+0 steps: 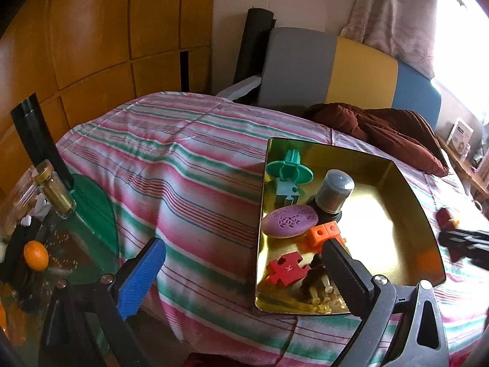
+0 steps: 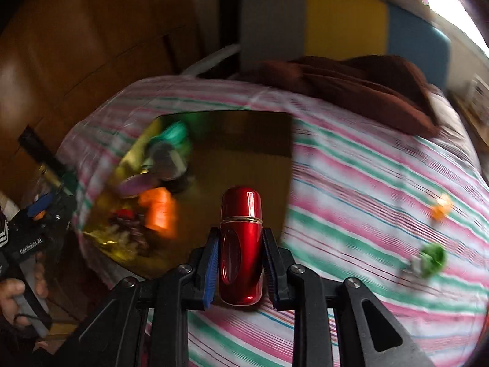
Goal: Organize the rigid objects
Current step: 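Carry the red flashlight toward the tray with the right tool, then lower the red flashlight into the tray and open the right tool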
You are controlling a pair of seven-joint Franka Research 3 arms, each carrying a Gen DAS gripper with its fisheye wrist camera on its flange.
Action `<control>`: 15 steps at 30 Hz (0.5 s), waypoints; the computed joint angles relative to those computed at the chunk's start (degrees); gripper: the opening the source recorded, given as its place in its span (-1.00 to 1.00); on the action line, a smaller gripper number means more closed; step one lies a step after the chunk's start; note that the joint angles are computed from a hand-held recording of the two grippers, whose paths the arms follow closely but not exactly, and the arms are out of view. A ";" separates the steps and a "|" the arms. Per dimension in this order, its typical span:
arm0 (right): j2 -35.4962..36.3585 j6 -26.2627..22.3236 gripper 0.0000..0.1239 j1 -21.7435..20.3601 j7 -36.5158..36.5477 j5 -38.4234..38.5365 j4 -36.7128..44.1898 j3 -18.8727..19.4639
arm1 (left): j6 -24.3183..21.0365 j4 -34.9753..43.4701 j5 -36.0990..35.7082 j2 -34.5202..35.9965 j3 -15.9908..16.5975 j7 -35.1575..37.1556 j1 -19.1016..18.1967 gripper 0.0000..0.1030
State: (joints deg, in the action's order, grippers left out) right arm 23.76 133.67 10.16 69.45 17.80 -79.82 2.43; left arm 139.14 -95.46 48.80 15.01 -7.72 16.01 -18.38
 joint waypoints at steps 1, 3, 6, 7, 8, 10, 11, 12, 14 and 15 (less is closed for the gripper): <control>1.12 -0.88 -0.59 0.64 0.79 -0.64 1.21 0.02 | -0.06 -0.09 0.16 -0.05 0.04 -0.22 -0.07 0.99; 4.11 -3.18 -0.59 1.87 3.11 -1.82 4.74 -0.03 | -0.03 -0.41 0.16 -0.22 0.06 -0.29 0.00 0.99; 6.90 -4.76 -0.59 3.69 5.49 -4.05 7.63 -0.30 | -0.01 -0.79 0.07 -0.42 0.06 -0.37 0.18 0.99; 8.07 -5.54 -0.59 4.16 6.43 -4.75 8.86 -0.46 | 0.01 -0.90 -0.01 -0.47 0.04 -0.39 0.24 0.99; 9.13 -6.44 -0.59 4.62 7.37 -5.37 9.99 -0.57 | 0.09 -1.08 -0.15 -0.54 0.04 -0.42 0.36 0.99; 10.62 -7.34 -0.59 4.99 8.43 -5.89 11.04 -0.51 | 0.14 -1.47 -0.28 -0.71 0.01 -0.61 0.49 0.99; 11.40 -7.90 -0.58 5.10 9.02 -5.92 11.76 -0.43 | 0.12 -1.62 -0.48 -0.73 -0.04 -0.50 0.59 0.99; 11.90 -8.24 -0.58 5.03 9.32 -5.58 12.10 -0.15 | 0.16 -1.73 -0.68 -0.73 -0.08 -0.38 0.68 0.99; 12.09 -7.94 -0.58 4.64 9.09 -4.35 11.77 0.60 | 0.17 -2.06 -0.75 -0.84 -0.11 -0.45 0.73 0.99; 11.89 -7.62 -0.57 4.60 8.97 -3.96 11.21 0.80 | 0.16 -2.13 -0.80 -0.84 -0.12 -0.43 0.77 0.99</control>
